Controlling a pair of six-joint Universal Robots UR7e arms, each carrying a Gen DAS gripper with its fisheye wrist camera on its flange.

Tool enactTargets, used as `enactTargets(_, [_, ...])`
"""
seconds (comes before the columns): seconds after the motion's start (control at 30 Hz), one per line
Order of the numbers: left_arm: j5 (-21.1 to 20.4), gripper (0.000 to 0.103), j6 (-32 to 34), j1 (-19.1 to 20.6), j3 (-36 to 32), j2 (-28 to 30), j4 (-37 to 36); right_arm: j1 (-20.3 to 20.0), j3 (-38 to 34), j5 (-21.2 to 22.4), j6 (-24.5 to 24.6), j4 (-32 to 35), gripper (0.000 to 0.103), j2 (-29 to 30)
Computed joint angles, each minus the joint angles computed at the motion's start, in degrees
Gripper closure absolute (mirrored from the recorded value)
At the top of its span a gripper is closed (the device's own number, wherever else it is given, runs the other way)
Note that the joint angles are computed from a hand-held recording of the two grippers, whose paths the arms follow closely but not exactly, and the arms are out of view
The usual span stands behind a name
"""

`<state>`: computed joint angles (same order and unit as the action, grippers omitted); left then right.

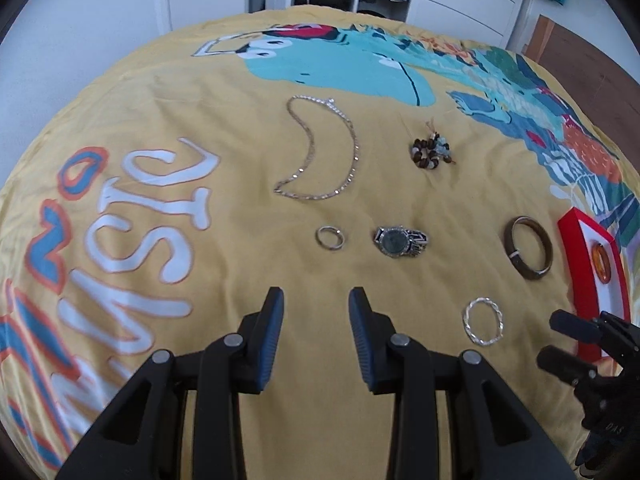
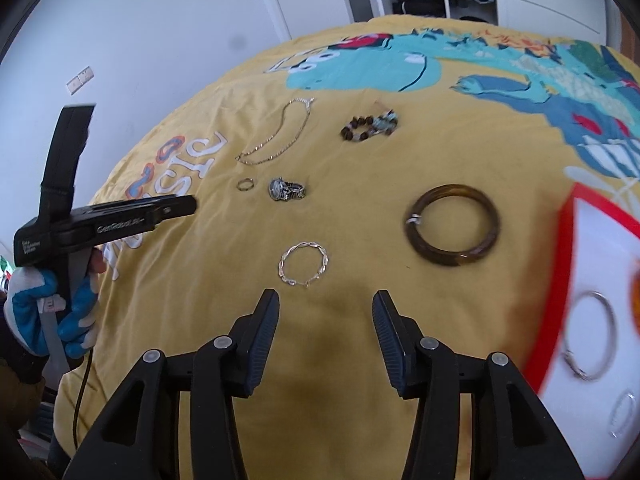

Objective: Organize jewelry
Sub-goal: 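Reach the right tool toward another twisted silver hoop while the left tool approaches a small ring, then grasp the twisted silver hoop with the right tool while the left tool grasps the small silver ring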

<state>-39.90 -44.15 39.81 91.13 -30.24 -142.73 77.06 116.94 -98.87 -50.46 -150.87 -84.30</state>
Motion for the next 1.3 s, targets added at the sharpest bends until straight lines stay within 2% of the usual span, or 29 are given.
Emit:
enactTargets(0.13, [-0.86, 0.071, 3.8, 1.8, -2.9, 2.57, -0.98, -0.39, -0.13, -0.23, -0.93, -1.5, 0.048, 2.68])
enactTargets(0.43, [1.0, 0.071, 8.82, 3.89, -6.7, 6.24, -3.15, -0.52, 0.19, 1.51, -2.65, -6.95, 0.048, 6.73])
enactTargets(0.83, [1.84, 0.071, 11.72, 4.2, -6.59, 7.2, -7.34, -0.18, 0.91, 3.46, -5.01, -11.28, 0.047, 8.62])
enactTargets(1.13, [4.18, 0.071, 12.2, 3.86, -8.44, 8.79, -4.97, -0.02, 1.64, 3.22, -6.46, -13.73, 0.046, 9.47])
enactTargets(1.2, [4.53, 0.072, 12.42, 3.78, -8.55, 8.96, -4.87, -0.1, 1.86, 3.29, -6.58, -14.43, 0.05, 9.5])
enactTargets(1.3, [4.47, 0.076, 12.74, 3.7, -8.21, 8.82, -5.55, -0.52, 1.73, 3.93, -5.75, -14.33, 0.062, 9.28])
